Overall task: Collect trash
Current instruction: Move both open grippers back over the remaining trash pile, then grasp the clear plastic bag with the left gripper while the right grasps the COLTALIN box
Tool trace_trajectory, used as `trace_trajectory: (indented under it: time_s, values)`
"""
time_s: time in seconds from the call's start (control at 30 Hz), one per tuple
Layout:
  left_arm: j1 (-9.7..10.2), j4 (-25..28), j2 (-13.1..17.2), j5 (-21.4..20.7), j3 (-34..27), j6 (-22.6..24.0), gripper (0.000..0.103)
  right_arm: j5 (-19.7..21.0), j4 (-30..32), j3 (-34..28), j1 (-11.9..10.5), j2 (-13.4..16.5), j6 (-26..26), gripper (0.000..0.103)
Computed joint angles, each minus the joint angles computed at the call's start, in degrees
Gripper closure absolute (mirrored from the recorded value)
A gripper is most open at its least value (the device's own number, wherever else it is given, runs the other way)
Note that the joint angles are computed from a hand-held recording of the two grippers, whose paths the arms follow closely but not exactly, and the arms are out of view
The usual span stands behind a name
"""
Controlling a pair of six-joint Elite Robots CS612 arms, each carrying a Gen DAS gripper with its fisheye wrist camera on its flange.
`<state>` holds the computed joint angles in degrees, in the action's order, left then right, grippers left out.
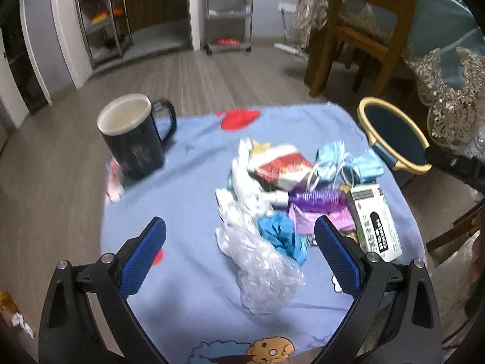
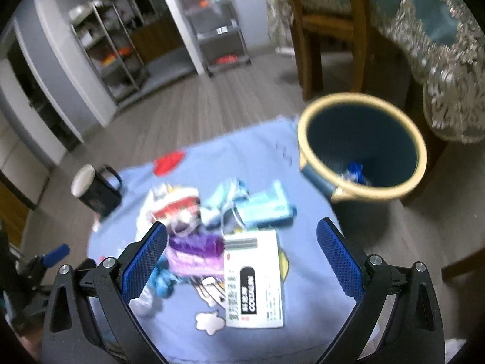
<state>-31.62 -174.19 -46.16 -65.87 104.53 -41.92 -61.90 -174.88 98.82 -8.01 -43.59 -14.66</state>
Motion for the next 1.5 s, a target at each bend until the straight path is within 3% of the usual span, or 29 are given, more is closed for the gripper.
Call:
trace_trajectory:
  time_s: [0.17, 0.3, 0.53, 0.8, 0.87, 0.97, 1.07, 1.2, 1.5]
  values:
    - [0.91, 3.94, 1.35, -3.73, -1.65, -2.11, 0.007, -7.12, 7.90, -2.58, 2.02, 1.63, -2.66, 0.005]
    - [1.28, 6.72, 2.15, -6.04, -2.73, -2.51, 0.007, -10.11, 14.50, -4.55, 2.90, 2.90, -3.57, 0.005]
    - [1.56, 9.58, 2.88, -9.25, -3.94, -2.39, 0.010, -16.15, 20.16, -5.93, 4.37, 4.00, -6.79, 0.005]
    - [2.20, 13.07, 3.84, -12.25, -5.46, -3.17, 0.027, -22.74, 23.73, -7.06, 5.85, 5.35, -10.33, 0.009]
    - [2.18, 14.23, 3.95, -12.66, -5.78, -2.46, 0.036, -23.97, 23.76, -6.96, 6.09, 5.43, -11.33, 0.018]
    - [2.17, 14.36, 4.00, -12.89, -5.91, -2.06, 0.050, -23.67, 23.31, -6.78, 6.04, 5.40, -11.58, 0.029]
    - [2.18, 14.46, 3.88, -13.00, -5.80, -2.13, 0.060, -23.64, 22.87, -6.41, 5.85, 5.12, -11.60, 0.030]
    - [1.83, 13.46, 3.07, -9.85, -5.00, -2.91, 0.062, -22.63, 21.41, -6.07, 5.75, 4.54, -10.47, 0.030]
    - [0.79, 4.89, 0.54, -1.57, -1.61, -4.55, 0.063, -16.48, 14.11, -3.51, 4.34, 1.74, -7.09, 0.030]
